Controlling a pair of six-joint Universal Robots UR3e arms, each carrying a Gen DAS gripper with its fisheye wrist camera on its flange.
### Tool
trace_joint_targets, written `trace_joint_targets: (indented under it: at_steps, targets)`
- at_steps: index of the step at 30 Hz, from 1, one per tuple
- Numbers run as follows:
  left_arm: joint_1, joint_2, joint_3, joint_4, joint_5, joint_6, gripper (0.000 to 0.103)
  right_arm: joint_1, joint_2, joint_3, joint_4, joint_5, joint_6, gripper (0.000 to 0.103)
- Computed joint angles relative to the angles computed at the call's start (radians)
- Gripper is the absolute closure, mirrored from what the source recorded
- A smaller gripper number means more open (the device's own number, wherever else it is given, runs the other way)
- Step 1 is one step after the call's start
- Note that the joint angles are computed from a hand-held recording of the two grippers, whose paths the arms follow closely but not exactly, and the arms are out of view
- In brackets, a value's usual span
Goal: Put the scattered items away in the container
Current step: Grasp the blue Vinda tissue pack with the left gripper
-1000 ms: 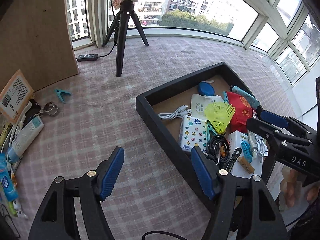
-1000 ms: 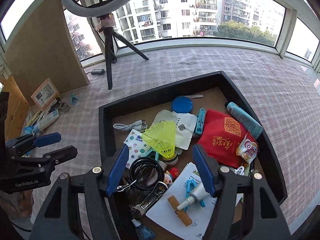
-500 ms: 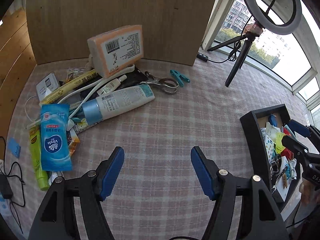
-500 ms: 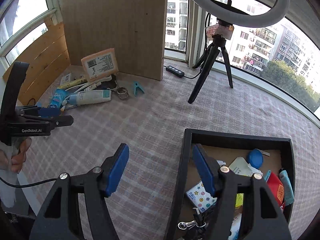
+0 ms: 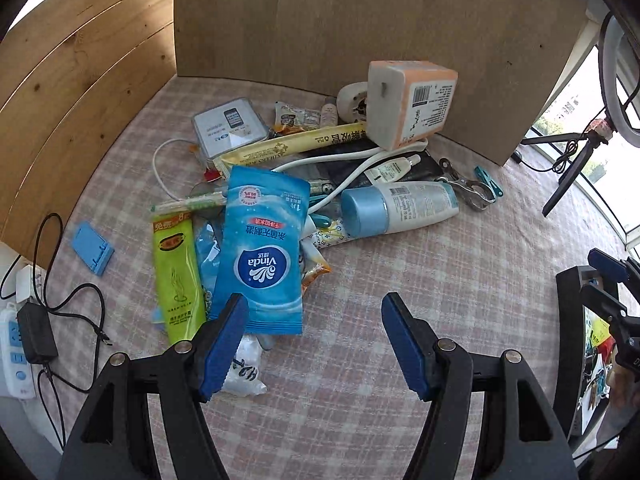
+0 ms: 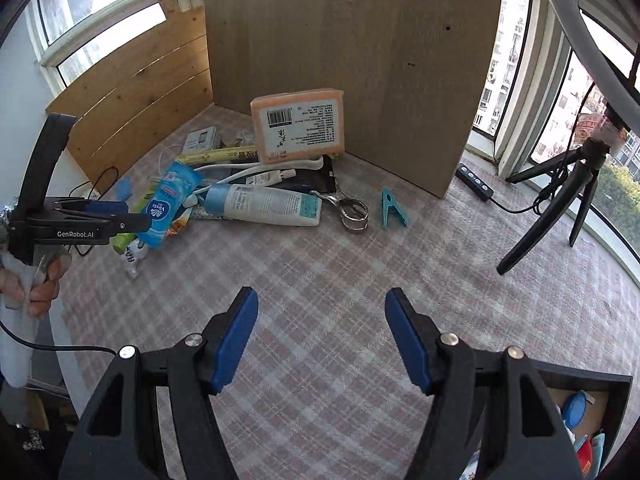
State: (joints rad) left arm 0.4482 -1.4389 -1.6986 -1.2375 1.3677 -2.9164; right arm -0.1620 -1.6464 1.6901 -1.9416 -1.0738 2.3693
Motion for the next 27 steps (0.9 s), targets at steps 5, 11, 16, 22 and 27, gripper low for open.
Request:
trace_joint_targets:
  at_steps: [5, 11, 16, 22, 27]
  targets:
    - [0.054, -0.027, 0.007, 0.007, 0.004, 0.024, 0.037, 0.124, 0.096, -0.077, -0.038, -0.019, -0.021, 0.038]
    - [0.112, -0.085, 0.041, -0.009, -0.009, 0.045, 0.039, 0.267, 0.243, -0.219, -0.030, -0.058, -0.108, 0.038]
    - [0.138, -0.145, 0.080, -0.028, -0.020, 0.057, 0.039, 0.377, 0.393, -0.364, -0.008, -0.107, -0.175, 0.038]
    - [0.134, -0.192, 0.105, -0.031, -0.023, 0.074, 0.039, 0.482, 0.584, -0.564, -0.007, -0.190, -0.229, 0.038]
    - [0.111, -0.243, 0.134, -0.026, -0.016, 0.072, 0.039, 0.524, 0.746, -0.776, 0.044, -0.226, -0.266, 0.038]
